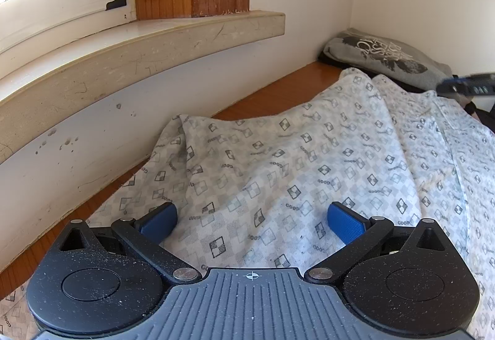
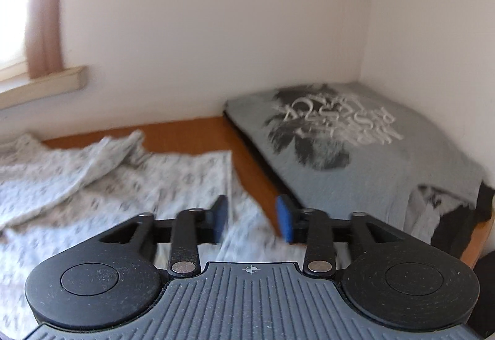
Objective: Fold clothes
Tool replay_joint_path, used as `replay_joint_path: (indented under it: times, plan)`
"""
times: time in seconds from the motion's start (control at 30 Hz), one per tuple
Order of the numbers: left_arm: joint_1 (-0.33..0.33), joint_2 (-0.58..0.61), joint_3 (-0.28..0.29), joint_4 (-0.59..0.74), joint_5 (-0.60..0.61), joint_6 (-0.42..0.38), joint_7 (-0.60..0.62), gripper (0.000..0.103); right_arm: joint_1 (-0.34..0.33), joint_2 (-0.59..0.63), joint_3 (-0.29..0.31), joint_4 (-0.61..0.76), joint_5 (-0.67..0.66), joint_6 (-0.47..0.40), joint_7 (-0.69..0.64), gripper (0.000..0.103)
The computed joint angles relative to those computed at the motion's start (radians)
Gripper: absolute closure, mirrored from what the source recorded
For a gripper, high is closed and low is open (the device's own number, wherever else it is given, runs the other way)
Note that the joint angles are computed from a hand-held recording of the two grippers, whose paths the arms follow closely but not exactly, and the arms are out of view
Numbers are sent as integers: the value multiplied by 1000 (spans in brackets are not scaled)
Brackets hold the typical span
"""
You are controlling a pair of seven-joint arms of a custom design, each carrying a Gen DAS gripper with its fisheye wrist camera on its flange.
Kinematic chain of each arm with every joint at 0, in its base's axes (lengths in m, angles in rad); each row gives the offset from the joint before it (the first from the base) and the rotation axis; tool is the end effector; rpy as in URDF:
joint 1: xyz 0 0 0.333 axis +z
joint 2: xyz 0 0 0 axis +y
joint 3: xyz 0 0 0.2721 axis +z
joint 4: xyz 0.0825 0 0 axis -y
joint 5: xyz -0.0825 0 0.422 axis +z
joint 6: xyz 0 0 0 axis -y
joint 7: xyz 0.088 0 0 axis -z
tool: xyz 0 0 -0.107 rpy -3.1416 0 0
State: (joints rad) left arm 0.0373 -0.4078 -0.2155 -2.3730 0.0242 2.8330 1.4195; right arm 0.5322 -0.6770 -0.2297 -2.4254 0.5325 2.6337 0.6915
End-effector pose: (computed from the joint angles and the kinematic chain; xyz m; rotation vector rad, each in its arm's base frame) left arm 0.5196 -0.1020 0.5222 -1.6601 1.7776 -0.8266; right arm 0.4538 0.1136 0.5899 -2.0251 0.8094 -0.5122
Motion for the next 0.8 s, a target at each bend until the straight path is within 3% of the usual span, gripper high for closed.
replay_joint_path:
  times: [0.17, 0.33, 0.53, 0.6, 0.7, 0.8]
  plan:
    - [0, 0, 0, 0, 2, 0, -2, 0, -29, 2, -4, -13, -12, -59, -2, 62]
    - [-2, 0, 2, -1, 1, 0, 1, 0, -14, 4, -17, -37, 32, -24, -45, 50]
    - [-2, -2, 2, -2, -1, 1, 2, 0, -35, -20, 19, -72, 7, 35, -26, 47]
    - [-2, -2, 3, -3, -1, 0, 3, 0, -7, -58, -5, -97, 18, 66, -41, 47]
    - [-3, -2, 3, -3, -3, 1, 5, 0, 23, -126, -52, -125, 33, 25, -46, 52]
    - [-1, -3, 2, -4, -1, 1, 5, 0, 22, -166, -60, -148, 15, -42, -57, 53]
